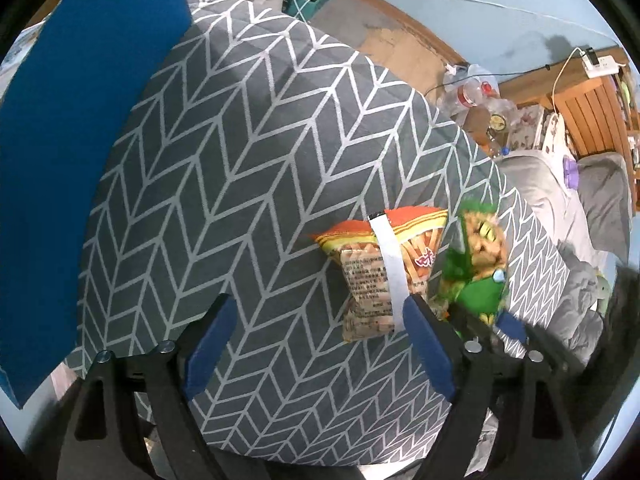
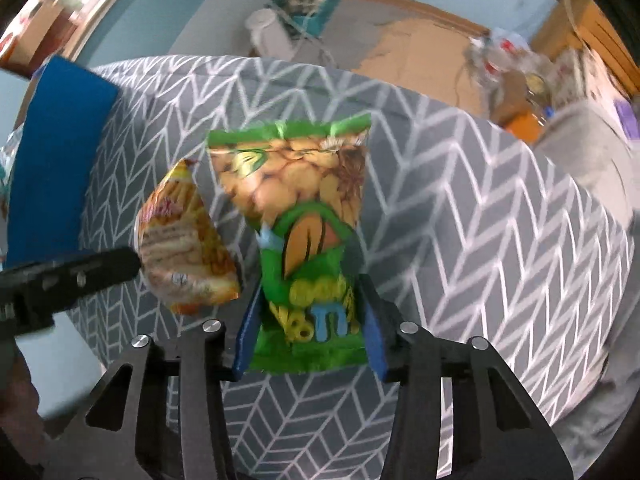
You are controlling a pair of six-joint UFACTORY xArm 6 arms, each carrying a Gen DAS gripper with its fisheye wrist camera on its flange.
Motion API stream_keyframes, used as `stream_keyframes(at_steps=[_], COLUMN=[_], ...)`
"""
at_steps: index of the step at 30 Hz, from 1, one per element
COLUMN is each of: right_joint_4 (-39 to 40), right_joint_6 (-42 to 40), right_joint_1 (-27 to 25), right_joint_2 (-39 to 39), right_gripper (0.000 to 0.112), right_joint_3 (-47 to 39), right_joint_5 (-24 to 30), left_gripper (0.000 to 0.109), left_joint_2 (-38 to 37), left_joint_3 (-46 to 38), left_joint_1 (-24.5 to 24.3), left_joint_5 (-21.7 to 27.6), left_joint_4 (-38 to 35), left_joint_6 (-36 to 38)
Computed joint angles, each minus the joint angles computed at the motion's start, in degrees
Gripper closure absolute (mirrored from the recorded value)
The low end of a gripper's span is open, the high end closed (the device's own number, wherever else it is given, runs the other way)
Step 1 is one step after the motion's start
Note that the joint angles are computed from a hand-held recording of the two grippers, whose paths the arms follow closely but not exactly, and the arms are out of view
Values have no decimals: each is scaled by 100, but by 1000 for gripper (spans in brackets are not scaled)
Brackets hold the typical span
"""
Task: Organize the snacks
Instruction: 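Grasp the orange-striped bag with the left gripper while the right holds the green bag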
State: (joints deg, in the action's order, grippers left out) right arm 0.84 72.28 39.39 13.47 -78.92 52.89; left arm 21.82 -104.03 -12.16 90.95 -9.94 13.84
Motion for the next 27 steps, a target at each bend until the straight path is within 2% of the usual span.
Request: stream_keyframes(at_steps=[3, 11, 16, 27], right_joint_4=[-168, -317, -310, -477], right_joint_6=[530, 1317, 1357, 1482], right_joint_1=[150, 313, 355, 356], right_joint_2=[-225, -698, -735, -811], right_gripper=[71, 71, 71, 67], right_joint_3=[206, 695, 829, 1097], right_joint_5=[-10, 45, -34, -406], left_gripper=[22, 20, 15, 15], left_joint_2=[4, -28, -44, 175], left_joint_3=[32, 163, 315, 390], left_joint_1=[-80, -308, -431, -777], left_joint_5=[-46, -136, -328, -663], left_joint_4=[-9, 40, 137, 453], left_joint_6=[-76, -279, -565, -803])
